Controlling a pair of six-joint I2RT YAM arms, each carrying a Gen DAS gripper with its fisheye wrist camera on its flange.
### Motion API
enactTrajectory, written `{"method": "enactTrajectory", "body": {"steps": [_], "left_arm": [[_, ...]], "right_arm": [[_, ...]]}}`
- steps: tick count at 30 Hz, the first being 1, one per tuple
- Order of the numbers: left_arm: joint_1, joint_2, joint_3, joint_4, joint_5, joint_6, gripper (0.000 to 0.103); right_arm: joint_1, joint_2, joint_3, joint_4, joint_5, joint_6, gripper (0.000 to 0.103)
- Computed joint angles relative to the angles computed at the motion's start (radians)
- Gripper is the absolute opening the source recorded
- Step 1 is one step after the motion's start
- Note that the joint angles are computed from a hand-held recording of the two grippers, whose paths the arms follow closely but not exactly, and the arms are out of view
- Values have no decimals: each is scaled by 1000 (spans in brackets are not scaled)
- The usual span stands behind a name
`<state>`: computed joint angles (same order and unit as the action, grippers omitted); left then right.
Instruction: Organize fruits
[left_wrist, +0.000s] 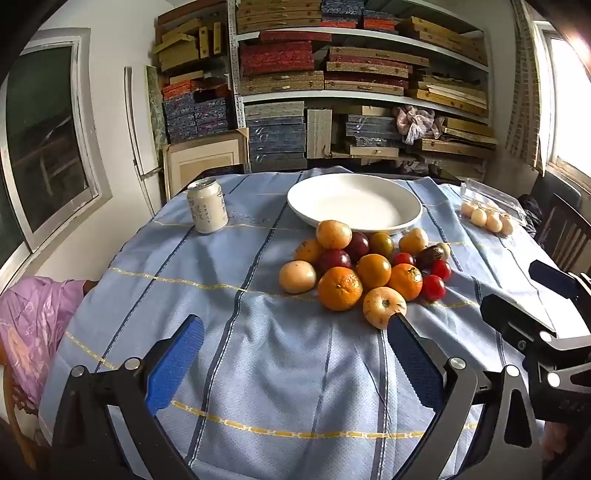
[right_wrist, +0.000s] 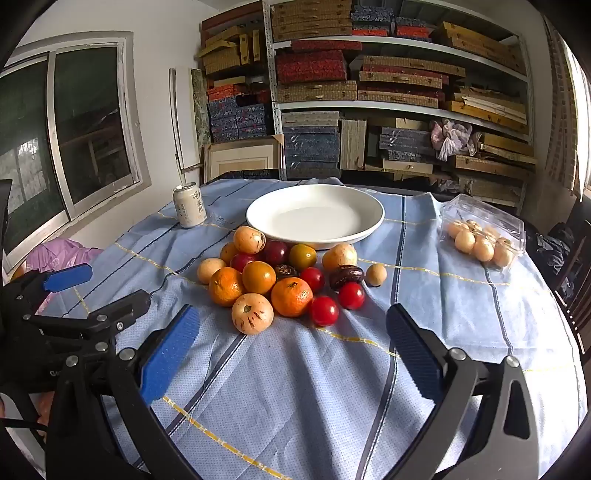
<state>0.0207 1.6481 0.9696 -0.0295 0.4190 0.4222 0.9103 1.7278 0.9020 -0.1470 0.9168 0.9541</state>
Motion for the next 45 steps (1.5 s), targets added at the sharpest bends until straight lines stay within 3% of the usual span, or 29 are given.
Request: {"method": "enactTrajectory", "body": {"steps": [45], "left_arm": [[-2, 43, 17, 2, -17, -6, 100]], "right_arm": [[-13, 3, -14, 30, -19, -6, 99]]}}
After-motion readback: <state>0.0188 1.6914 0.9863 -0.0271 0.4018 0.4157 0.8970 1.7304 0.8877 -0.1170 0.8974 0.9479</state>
